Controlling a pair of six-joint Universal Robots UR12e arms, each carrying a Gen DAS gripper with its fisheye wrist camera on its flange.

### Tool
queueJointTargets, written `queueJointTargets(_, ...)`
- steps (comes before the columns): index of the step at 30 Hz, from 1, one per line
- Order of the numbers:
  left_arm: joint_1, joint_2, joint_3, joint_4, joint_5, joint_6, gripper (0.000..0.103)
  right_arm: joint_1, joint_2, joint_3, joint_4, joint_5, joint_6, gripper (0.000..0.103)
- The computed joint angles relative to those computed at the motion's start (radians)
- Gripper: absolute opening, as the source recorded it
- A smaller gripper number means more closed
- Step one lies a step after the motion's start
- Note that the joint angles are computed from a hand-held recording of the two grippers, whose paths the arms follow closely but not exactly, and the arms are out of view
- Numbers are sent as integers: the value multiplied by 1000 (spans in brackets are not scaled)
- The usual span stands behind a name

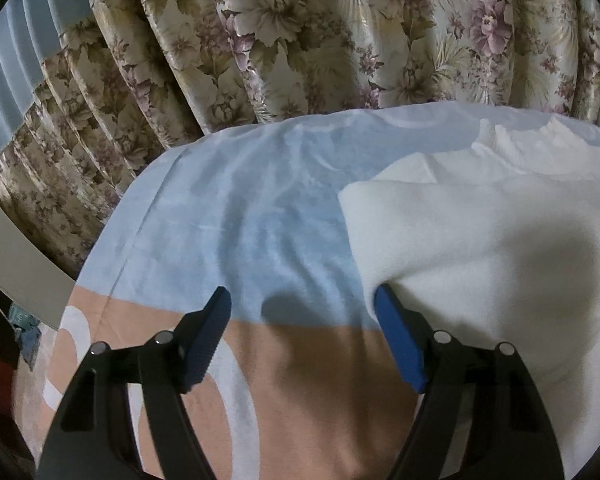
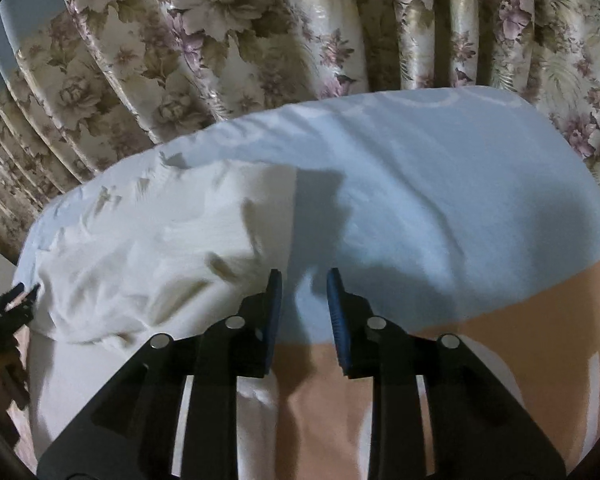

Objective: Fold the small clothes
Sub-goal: 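Withdraw both grippers from the folded sweater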

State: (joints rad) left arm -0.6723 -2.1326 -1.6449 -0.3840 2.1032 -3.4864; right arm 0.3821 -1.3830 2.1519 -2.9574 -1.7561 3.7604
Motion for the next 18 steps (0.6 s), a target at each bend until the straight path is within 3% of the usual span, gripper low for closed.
queueJointTargets(3,0,8,-13,40,-19,13,75,6,-10,11,-21,-16,-7,25)
queueJointTargets(8,-12,24,-26,80,-23,17,75,30,-19,7,-39,-58,-37,36)
queueJointTargets(13,-25,47,-41,92,-21,-13,79,63,-28,3,-35,-132,-27,73)
queueJointTargets(18,-44,76,-68,105,-9,-50,82,109,-45,0,1,-223,-24,77)
